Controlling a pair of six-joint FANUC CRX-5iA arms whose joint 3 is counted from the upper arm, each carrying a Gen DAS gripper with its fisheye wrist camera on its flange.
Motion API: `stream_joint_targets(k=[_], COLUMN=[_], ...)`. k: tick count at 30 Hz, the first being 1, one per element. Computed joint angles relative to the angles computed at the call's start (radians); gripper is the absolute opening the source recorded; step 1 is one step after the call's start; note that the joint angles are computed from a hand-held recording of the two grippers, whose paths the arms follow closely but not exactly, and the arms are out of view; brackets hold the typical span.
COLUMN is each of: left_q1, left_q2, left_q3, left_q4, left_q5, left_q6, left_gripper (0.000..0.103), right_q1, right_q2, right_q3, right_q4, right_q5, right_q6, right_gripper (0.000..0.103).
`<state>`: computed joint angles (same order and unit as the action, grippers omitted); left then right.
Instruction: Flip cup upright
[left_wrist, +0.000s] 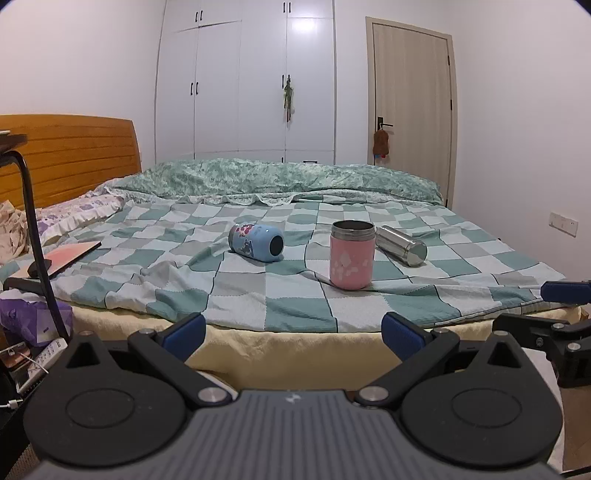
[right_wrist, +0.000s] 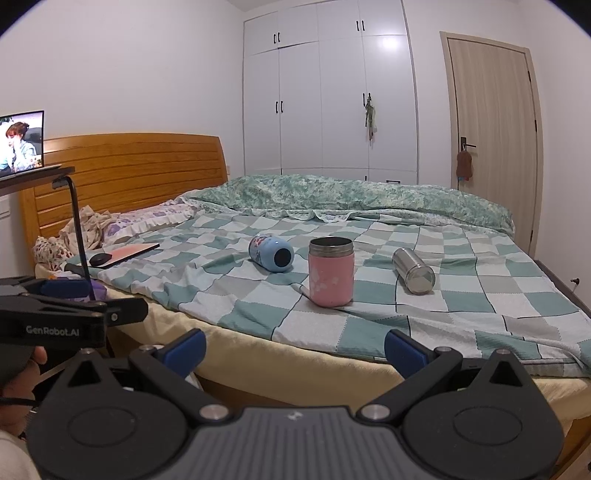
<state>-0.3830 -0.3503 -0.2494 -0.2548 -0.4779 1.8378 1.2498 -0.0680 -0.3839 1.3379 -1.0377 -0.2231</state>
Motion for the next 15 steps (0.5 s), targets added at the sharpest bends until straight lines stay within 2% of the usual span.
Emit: stream_joint_targets(k=[15], left_q1=[-0.002], left_q2=[0.002], left_q3=[0.004], left_q4=[0.007], left_q5=[-0.003], left_q6=[-0.014], left_gripper=[0.103], right_q1=[0.0], right_q2=[-0.007], right_q3=[-0.009], right_q4=[0.009], right_q5=[-0.005], right_q6=[-0.034], right_gripper=[0.103])
